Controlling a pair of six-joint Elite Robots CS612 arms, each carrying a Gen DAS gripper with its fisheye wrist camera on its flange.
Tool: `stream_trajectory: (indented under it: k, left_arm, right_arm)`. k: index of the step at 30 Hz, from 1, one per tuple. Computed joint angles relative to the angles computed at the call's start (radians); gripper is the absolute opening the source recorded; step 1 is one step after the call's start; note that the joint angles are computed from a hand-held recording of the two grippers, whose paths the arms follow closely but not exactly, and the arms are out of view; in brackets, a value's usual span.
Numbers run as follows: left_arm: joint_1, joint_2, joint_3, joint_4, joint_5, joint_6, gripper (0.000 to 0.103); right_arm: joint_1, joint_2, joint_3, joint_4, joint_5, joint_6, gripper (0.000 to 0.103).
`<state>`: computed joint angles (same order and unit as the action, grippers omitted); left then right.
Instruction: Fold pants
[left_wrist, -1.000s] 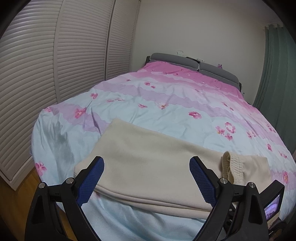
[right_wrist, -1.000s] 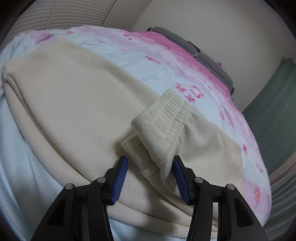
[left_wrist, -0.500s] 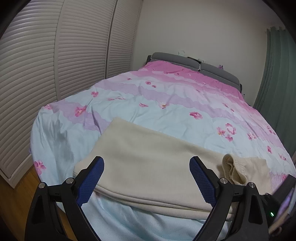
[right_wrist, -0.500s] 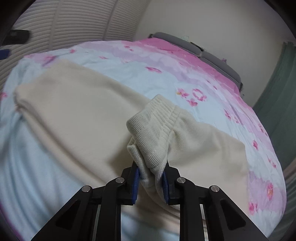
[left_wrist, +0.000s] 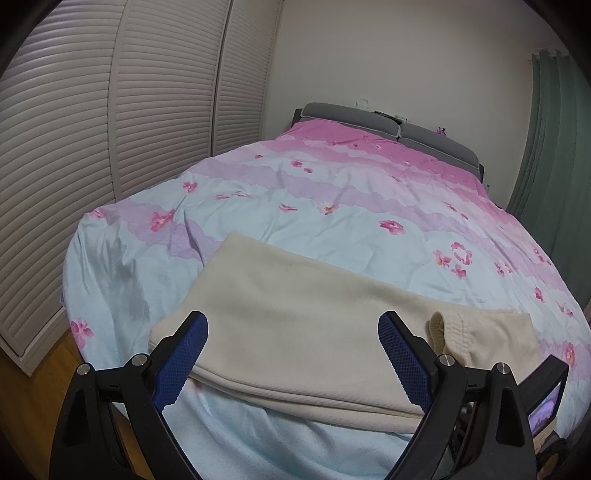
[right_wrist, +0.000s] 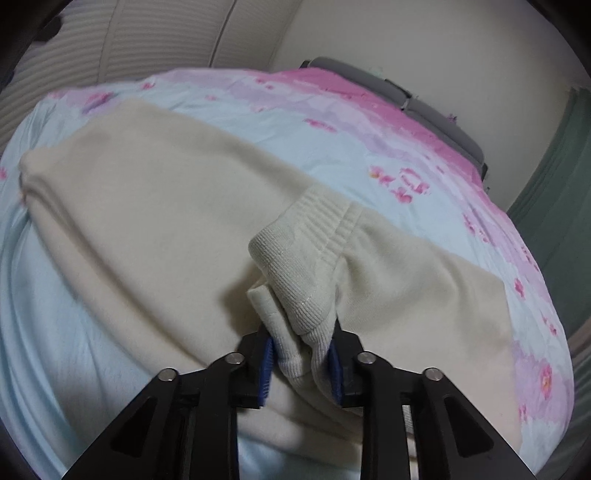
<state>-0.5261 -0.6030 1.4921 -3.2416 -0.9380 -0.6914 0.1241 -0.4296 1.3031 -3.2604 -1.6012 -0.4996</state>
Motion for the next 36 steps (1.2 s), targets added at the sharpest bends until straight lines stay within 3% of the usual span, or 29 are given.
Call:
stream_trajectory:
  k: [5,8,13,20,25,29,36]
  left_arm:
    - [0.002,-0.008,0.015,-0.003,0.004,-0.006,0.095]
    - [0.005,-0.019,0.035,-0.015,0.013,-0.005,0.095]
    - [0.015,-0.052,0.101,-0.029,0.059,-0.013,0.095]
    - [0.036,-0.12,0.239,0.004,0.196,-0.103,0.095]
    - [0.063,-0.15,0.311,0.035,0.238,-0.203,0.095]
    - [0.09,-0.149,0.34,0.04,0.221,-0.255,0.095]
    - [0.122,-0.128,0.357,0.024,0.162,-0.318,0.095]
  right_arm:
    - [-0.002,-0.036,0.071,-0.092,0.005,-0.01,0.053]
    - [-0.002,-0.06,0.111,-0.174,0.043,0.021,0.06]
    - [0.013,-0.082,0.116,-0.21,0.196,0.055,0.073]
    - [0.095,-0.049,0.051,-0.195,0.308,-0.124,0.075]
    - [0.157,-0.013,0.016,-0.193,0.306,-0.275,0.075]
    - [0.206,0.028,-0.034,-0.149,0.23,-0.384,0.075]
    - [0.253,0.102,-0.147,-0.097,0.118,-0.446,0.075]
